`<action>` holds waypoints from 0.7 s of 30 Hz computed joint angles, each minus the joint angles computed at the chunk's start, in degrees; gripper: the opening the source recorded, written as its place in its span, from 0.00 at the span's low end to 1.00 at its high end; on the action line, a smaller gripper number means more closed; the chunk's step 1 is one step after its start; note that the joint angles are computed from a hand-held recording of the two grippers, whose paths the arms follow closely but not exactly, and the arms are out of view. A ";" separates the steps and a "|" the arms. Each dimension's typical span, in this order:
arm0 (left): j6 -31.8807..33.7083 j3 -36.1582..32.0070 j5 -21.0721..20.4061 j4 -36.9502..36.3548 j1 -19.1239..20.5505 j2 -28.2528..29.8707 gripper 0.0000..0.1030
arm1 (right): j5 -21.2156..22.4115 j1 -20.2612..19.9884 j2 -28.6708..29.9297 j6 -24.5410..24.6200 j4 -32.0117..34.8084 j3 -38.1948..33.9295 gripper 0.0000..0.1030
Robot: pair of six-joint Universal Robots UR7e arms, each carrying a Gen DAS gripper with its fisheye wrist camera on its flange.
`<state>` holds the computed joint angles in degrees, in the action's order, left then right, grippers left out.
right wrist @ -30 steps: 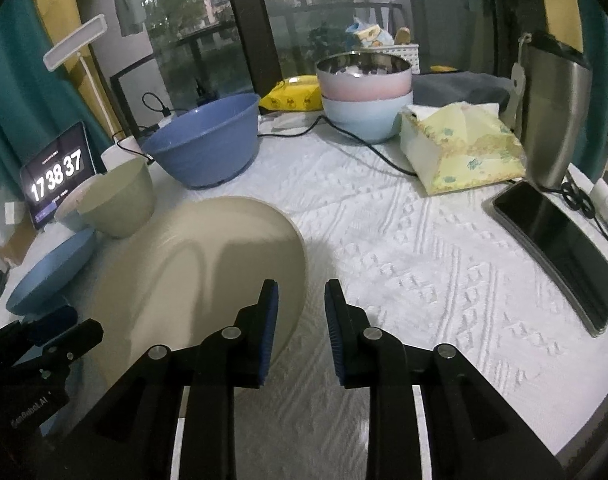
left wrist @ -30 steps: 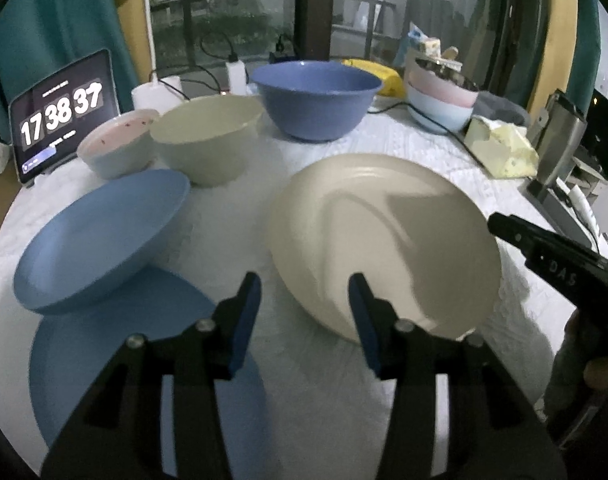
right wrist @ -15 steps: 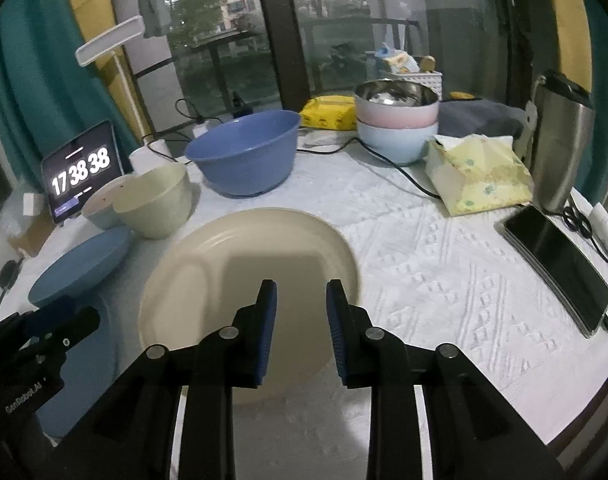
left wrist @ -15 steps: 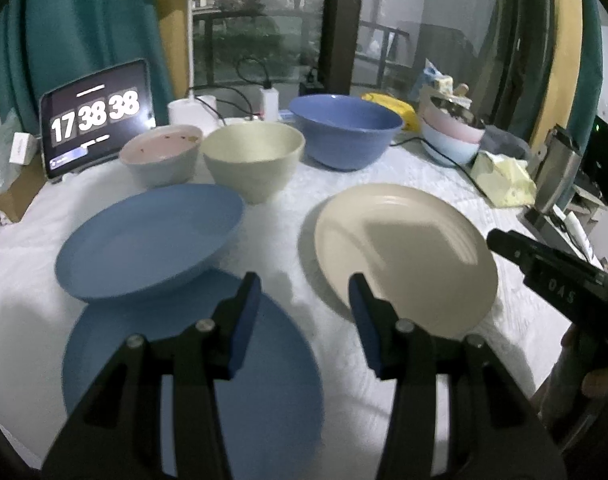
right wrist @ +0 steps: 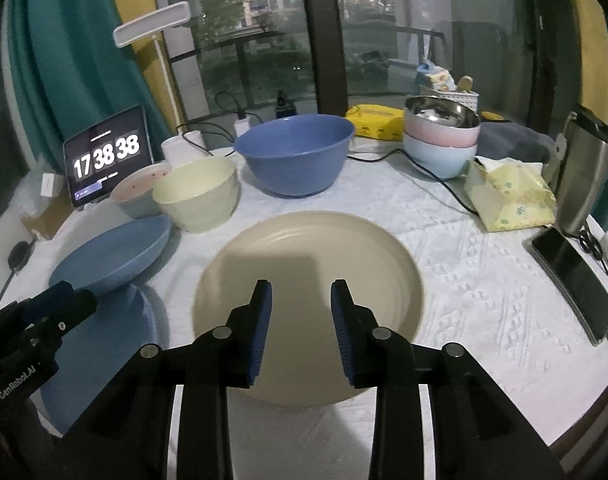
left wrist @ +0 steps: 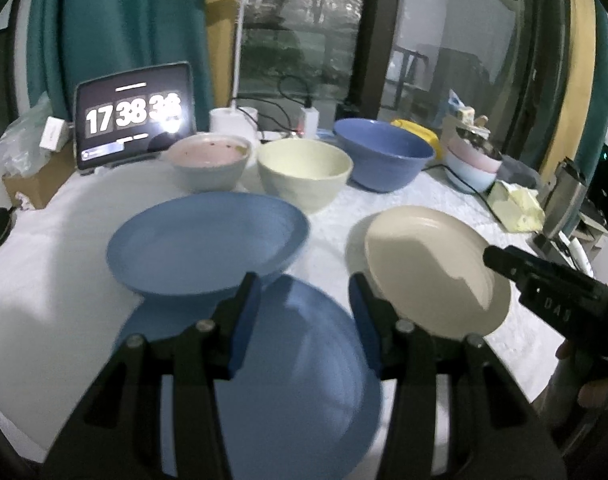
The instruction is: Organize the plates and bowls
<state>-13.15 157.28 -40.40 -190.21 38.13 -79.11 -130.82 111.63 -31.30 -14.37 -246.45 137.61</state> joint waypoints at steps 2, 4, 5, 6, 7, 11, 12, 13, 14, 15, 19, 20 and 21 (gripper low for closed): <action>0.41 0.32 0.48 0.01 0.39 -1.35 0.46 | -0.26 0.75 0.35 0.07 0.91 -0.70 0.32; 0.75 0.52 0.80 -0.07 0.89 -2.43 0.46 | -0.47 1.39 0.68 0.17 1.69 -1.36 0.32; 0.57 0.62 0.99 0.08 0.88 -2.78 0.46 | -0.61 1.72 0.85 0.19 2.10 -1.72 0.32; 0.78 0.76 1.09 0.17 1.19 -3.46 0.46 | -0.76 2.06 1.00 0.28 2.62 -2.10 0.32; 0.88 0.85 1.25 0.15 1.39 -3.94 0.46 | -0.82 2.25 1.09 0.33 2.92 -2.30 0.32; 1.43 1.23 1.92 0.07 1.97 -5.69 0.46 | -1.23 3.25 1.49 0.34 4.54 -3.56 0.32; 1.63 1.28 1.97 -0.01 2.19 -6.04 0.46 | -1.40 3.56 1.59 0.47 5.00 -3.89 0.32; 1.72 1.38 2.08 0.08 2.33 -6.48 0.46 | -1.52 3.81 1.67 0.51 5.34 -4.13 0.32; 2.09 1.46 2.22 -0.04 2.68 -6.99 0.46 | -1.60 4.06 1.80 0.56 5.78 -4.47 0.32; 2.42 1.45 2.25 -0.06 3.01 -7.36 0.46 | -1.67 4.23 1.88 0.65 6.24 -4.76 0.32; 3.65 1.43 2.75 -0.90 3.91 -8.11 0.46 | -2.10 5.09 2.33 0.78 7.97 -6.10 0.32; 4.24 1.36 2.79 -1.19 4.45 -8.44 0.46 | -2.11 5.18 2.39 0.78 8.30 -6.33 0.32; 4.68 1.21 2.69 -1.43 4.89 -8.57 0.46 | -2.20 5.38 2.52 0.86 8.79 -6.72 0.32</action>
